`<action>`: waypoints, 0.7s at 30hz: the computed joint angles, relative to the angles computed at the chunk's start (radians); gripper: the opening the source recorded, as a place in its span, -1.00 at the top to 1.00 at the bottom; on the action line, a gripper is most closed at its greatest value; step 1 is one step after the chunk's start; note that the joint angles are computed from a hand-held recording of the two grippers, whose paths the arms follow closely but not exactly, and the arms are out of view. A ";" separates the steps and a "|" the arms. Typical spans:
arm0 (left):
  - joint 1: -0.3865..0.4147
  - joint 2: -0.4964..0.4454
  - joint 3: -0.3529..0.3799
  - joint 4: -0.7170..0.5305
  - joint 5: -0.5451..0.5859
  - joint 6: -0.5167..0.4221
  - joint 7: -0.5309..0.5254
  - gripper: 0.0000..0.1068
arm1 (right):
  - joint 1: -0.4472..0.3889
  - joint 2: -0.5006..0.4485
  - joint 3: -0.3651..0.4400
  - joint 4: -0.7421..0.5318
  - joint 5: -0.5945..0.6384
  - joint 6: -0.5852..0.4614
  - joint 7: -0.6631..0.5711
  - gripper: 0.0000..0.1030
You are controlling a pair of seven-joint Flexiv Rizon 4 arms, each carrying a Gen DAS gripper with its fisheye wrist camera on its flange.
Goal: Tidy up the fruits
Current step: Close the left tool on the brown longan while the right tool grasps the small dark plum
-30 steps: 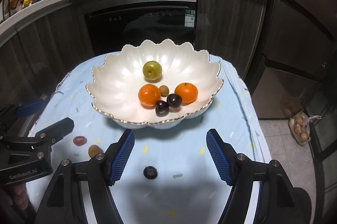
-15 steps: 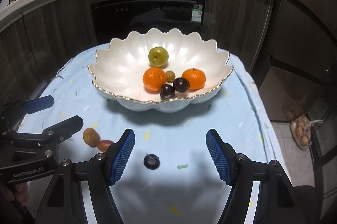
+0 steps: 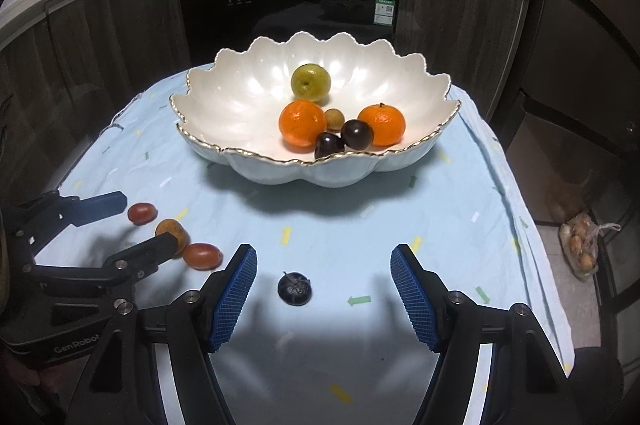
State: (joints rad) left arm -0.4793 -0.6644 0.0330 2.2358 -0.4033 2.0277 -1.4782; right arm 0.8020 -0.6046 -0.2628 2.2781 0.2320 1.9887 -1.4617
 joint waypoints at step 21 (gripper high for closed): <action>0.153 -0.018 -0.106 -0.015 0.155 -0.014 -0.110 0.20 | -0.147 -0.006 0.123 -0.015 -0.132 -0.051 0.070 0.14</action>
State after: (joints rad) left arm -0.3262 -0.6826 -0.0735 2.2210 -0.2484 2.0138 -1.5886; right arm 0.6548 -0.6108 -0.1397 2.2628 0.0995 1.9380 -1.3912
